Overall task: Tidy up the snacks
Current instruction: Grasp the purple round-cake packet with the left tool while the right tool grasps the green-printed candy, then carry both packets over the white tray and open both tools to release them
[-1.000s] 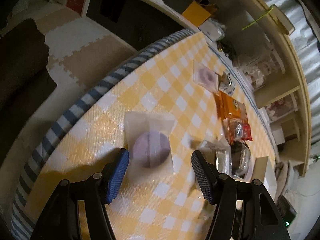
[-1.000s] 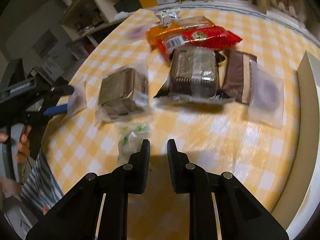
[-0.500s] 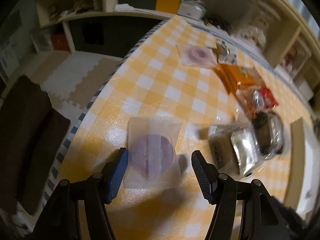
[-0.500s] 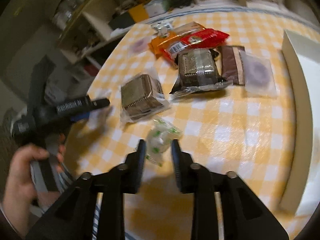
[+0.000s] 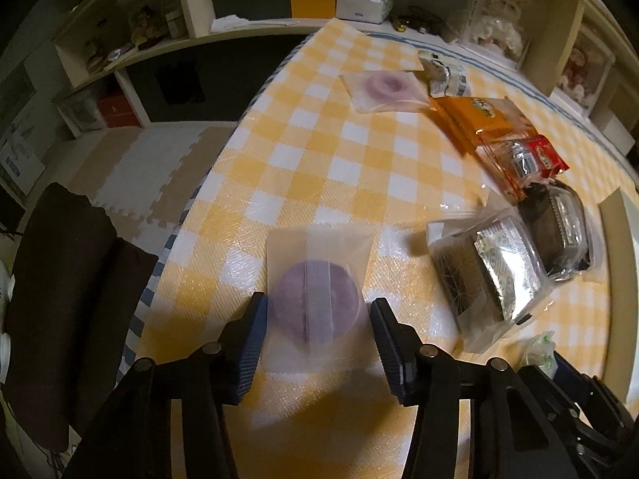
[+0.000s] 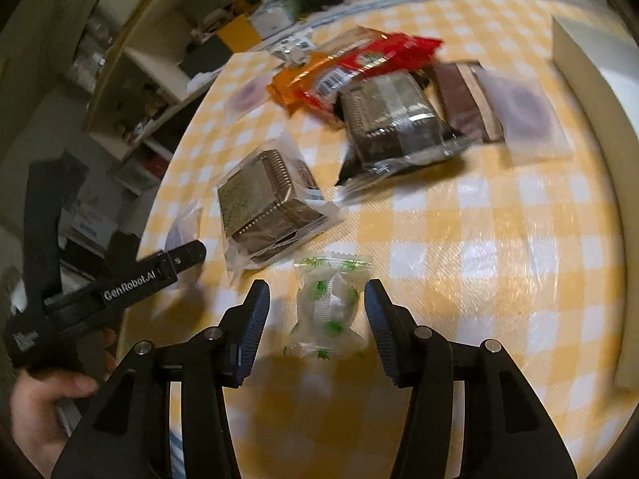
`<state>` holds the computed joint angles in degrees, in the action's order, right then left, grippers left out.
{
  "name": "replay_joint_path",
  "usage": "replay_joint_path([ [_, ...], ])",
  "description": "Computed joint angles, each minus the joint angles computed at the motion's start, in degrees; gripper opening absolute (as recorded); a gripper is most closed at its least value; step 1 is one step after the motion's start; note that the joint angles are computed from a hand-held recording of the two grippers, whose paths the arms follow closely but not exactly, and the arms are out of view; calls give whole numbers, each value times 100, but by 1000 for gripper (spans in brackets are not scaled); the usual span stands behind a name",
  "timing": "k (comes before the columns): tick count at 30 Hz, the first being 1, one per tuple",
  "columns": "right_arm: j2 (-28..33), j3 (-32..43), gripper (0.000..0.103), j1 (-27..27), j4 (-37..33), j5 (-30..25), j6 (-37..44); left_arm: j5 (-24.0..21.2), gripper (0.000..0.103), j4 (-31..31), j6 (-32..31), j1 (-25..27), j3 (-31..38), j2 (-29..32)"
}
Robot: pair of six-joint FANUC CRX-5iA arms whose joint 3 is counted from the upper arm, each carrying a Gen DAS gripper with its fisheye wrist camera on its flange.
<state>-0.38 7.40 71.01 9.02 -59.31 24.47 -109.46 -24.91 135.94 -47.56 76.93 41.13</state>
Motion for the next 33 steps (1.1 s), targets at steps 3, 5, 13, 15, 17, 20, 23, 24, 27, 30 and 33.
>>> replay_joint_path([
  [3, 54, 15, 33, 53, 150, -128, 177, 120, 45, 60, 82, -5, -144, -103],
  [5, 31, -22, 33, 74, 205, -121, 278, 250, 44, 145, 165, -6, -281, -206],
  [13, -178, -226, 32, 107, 663, 85, 295, 346, 44, -260, 253, -290, -106, -363],
  [15, -256, -288, 32, 129, 859, 139, 242, 388, 44, -394, 286, -397, -77, -427],
  [17, -305, -318, 32, 159, 1097, 166, 200, 400, 44, -530, 281, -508, -13, -461],
  [20, -379, -354, 32, 187, 1375, 219, 165, 367, 44, -705, 179, -659, 157, -454],
  [23, -447, -367, 32, 214, 1611, 260, 154, 363, 44, -868, 134, -818, 305, -465],
  [24, -457, -359, 32, 222, 1669, 264, 148, 347, 44, -937, 111, -867, 381, -452],
  [27, -540, -379, 32, 259, 1930, 247, 78, 288, 44, -1161, 59, -1045, 587, -441],
  [30, -637, -415, 32, 281, 2142, 218, -20, 226, 44, -1408, -36, -1242, 845, -402],
  [33, -716, -427, 32, 304, 2375, 165, -75, 74, 44, -1669, -267, -1442, 1340, -226],
])
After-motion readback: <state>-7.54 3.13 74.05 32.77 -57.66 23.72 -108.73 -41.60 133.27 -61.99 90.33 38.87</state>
